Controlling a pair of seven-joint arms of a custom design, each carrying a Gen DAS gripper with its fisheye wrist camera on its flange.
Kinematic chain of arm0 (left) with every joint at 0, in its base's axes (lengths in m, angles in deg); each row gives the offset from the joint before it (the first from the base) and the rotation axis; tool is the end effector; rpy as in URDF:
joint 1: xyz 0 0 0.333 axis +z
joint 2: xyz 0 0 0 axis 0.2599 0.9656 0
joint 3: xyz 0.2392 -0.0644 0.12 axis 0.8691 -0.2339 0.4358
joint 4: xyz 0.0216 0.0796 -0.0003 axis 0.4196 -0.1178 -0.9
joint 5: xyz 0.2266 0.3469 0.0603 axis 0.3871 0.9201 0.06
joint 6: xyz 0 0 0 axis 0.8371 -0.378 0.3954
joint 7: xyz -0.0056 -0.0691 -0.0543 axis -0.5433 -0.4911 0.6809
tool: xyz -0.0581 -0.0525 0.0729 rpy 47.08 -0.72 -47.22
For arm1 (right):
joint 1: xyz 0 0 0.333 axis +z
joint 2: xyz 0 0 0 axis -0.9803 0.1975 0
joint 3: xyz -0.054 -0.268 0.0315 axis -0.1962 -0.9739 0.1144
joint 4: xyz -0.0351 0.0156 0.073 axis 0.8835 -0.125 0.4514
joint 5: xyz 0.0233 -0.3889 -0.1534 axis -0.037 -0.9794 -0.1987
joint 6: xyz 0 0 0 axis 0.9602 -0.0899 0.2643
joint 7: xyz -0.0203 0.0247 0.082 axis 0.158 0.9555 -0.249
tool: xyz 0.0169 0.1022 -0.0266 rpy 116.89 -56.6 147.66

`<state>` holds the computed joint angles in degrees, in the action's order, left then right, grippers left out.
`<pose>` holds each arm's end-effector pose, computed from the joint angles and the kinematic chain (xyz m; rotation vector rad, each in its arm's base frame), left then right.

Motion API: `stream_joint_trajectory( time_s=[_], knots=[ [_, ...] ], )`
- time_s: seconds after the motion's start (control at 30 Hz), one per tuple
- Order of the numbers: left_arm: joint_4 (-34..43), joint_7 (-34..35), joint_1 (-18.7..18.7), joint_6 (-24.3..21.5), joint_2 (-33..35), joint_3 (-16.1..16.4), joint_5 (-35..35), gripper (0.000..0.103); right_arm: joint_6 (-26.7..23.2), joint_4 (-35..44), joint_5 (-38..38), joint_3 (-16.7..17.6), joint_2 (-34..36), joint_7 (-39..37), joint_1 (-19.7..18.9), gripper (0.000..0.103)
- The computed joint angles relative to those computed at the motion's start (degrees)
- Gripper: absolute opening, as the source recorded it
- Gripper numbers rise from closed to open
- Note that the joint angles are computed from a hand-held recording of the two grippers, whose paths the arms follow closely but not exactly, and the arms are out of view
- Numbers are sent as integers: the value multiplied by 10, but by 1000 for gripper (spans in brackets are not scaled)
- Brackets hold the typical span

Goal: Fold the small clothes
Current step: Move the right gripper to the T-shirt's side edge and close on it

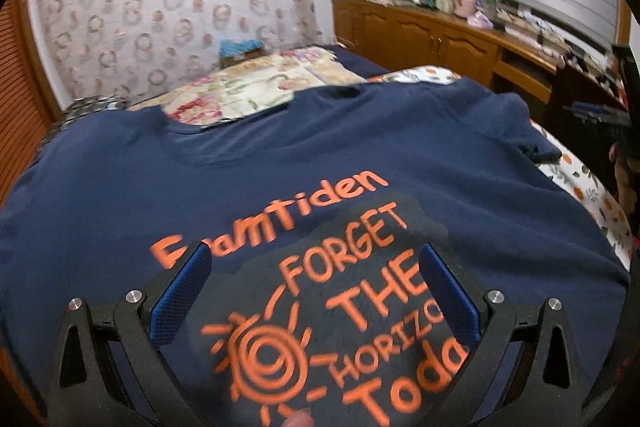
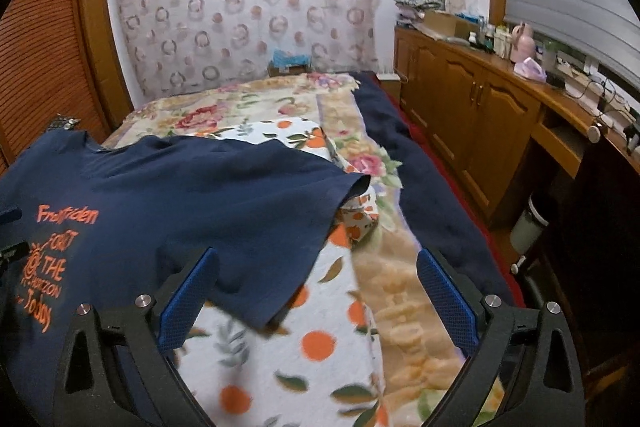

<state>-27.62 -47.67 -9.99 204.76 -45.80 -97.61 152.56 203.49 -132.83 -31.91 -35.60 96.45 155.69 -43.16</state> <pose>0.5378 -0.3765 0.3147 -1.6654 1.8350 -0.6848 0.5514 0.3478 0.3930 -1.8781 1.3280 -0.5991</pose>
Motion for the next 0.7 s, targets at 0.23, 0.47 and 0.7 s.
stream_joint_trajectory(
  time_s=[0.23, 0.47, 0.7],
  knots=[
    [56, 122, 15, 22, 61, -2, -99, 103, -55, 59, 116, 54, 31, -106, -16, 92],
    [71, 184, 14, 33, 85, 4, -180, 103, -118, 123, 197, 80, 61, -178, -11, 82],
    [70, 186, 0, 43, 87, 21, -194, 103, -139, 135, 268, 94, 67, -241, -19, 72]
  ],
)
